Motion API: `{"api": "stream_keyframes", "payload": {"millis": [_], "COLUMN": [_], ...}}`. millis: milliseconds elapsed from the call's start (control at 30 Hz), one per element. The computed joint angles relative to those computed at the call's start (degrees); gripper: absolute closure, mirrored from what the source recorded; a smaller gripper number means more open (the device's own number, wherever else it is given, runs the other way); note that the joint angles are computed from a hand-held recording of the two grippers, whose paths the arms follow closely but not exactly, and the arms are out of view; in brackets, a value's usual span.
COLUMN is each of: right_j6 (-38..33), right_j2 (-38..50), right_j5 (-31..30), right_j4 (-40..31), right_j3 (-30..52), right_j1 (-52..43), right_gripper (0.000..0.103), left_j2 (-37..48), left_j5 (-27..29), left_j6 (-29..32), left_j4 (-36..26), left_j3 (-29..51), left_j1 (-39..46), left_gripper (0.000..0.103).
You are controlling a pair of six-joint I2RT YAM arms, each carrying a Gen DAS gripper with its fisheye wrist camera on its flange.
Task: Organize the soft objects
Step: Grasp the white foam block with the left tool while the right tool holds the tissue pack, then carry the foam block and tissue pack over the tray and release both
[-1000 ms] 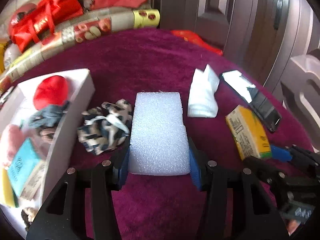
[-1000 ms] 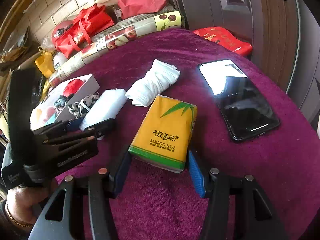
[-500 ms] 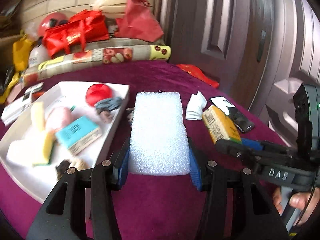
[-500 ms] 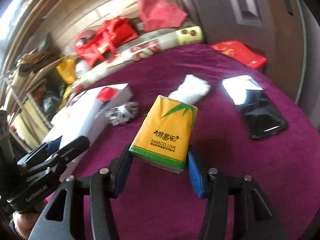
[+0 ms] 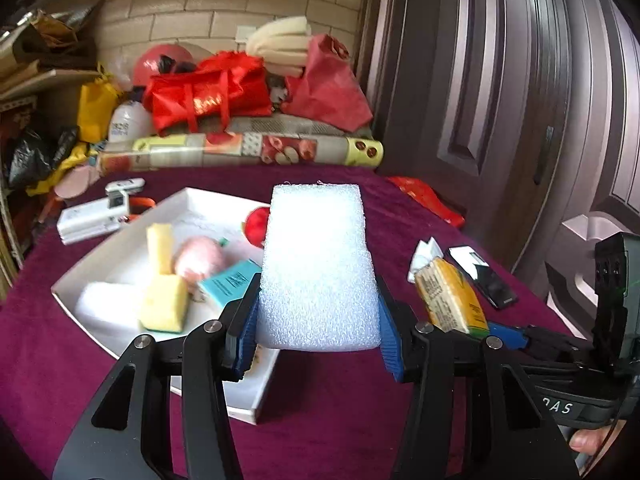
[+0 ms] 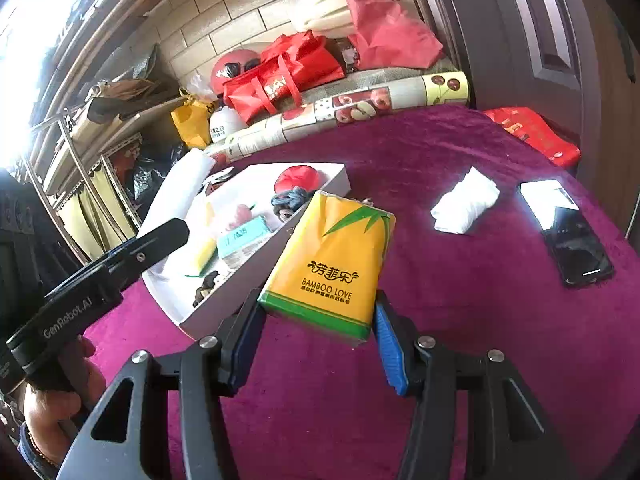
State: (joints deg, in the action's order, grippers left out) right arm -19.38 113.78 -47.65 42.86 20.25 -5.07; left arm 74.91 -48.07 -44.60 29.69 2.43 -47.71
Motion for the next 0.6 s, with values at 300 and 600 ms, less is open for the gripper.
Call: {"api": "stream_keyframes", "payload": {"millis": [300,600], "right_j6": [1.38,1.76], "right_j2": [-3.46,-5.93], "right_j5": [-0.05,-0.20], "right_j4": [2.87,4.54], "right_j3": [-3.38,-5.79], "right_j1": [2.25,2.90], "right_gripper": [0.050,0.050], "left_j2": [-9.25,-25.29], "left_j5": [-4.17,-10.21], "left_j6": [-3.35,-9.26], "left_j4": [-9.75,-28.83], "left_j3": [-1.23,-1.60], "left_j1": [-3.17,-6.62], "left_gripper": [0.053,0.053]}}
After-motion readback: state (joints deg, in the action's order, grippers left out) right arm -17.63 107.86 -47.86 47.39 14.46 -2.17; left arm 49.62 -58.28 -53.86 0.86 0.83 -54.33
